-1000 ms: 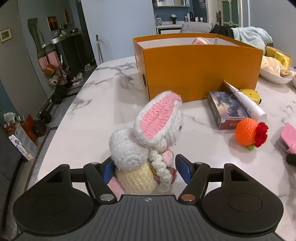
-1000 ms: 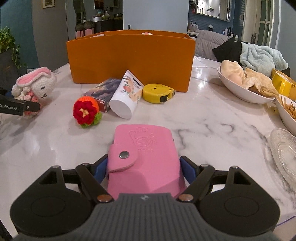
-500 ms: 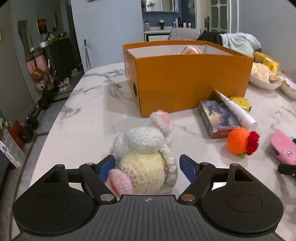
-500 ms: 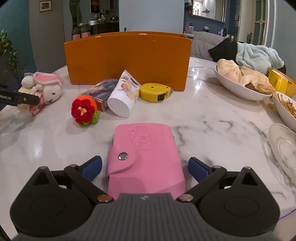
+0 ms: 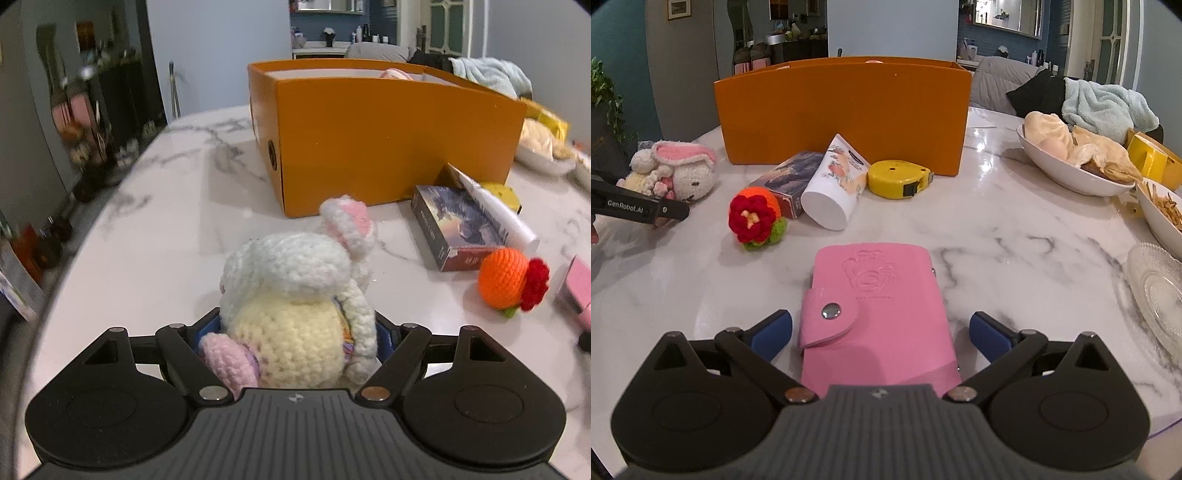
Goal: Organize objects
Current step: 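Lift the white bunny and pink wallet and carry them toward the orange box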
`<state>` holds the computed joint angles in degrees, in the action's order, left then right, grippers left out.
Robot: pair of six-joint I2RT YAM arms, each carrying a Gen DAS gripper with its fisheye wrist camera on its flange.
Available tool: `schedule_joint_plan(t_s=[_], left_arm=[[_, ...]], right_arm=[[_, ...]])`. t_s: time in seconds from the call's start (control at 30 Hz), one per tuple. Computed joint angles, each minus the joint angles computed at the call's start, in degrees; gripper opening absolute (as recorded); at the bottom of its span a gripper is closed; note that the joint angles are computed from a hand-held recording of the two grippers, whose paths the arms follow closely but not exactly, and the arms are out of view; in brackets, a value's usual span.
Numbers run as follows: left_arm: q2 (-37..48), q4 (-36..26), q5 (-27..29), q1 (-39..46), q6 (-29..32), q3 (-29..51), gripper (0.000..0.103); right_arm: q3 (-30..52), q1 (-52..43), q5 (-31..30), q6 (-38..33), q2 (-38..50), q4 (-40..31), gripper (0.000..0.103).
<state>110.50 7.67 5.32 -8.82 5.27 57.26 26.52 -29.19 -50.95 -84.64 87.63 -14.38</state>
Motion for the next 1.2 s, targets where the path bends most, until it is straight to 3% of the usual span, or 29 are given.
schedule_joint_plan(t_s=[0.1,0.73,0.9,1.2], left_arm=[[0.2,0.0,1.7,0.8,-1.2,0.1,0.09],[0.1,1.9,0.0,-0.4,-2.0,-0.8,0.085],[-0.2,2.4,-0.5,-0.8,-2.4,-1.4,0.085],[-0.8,2.0,-0.6,-1.1,-3.0,-1.9,0.084]], right_arm=[[0.2,-0.8,-1.1,-1.5,1.1,-0.2,0.102],[0.3,-2.3,-3.4,-4.9,2.9,-1.2,0.101],[1.8,-4.2,-5.2,-12.3,4.2,-7.1,0.082],[1.2,-5.1,-6.3,-13.5,4.1,-7.4,0.08]])
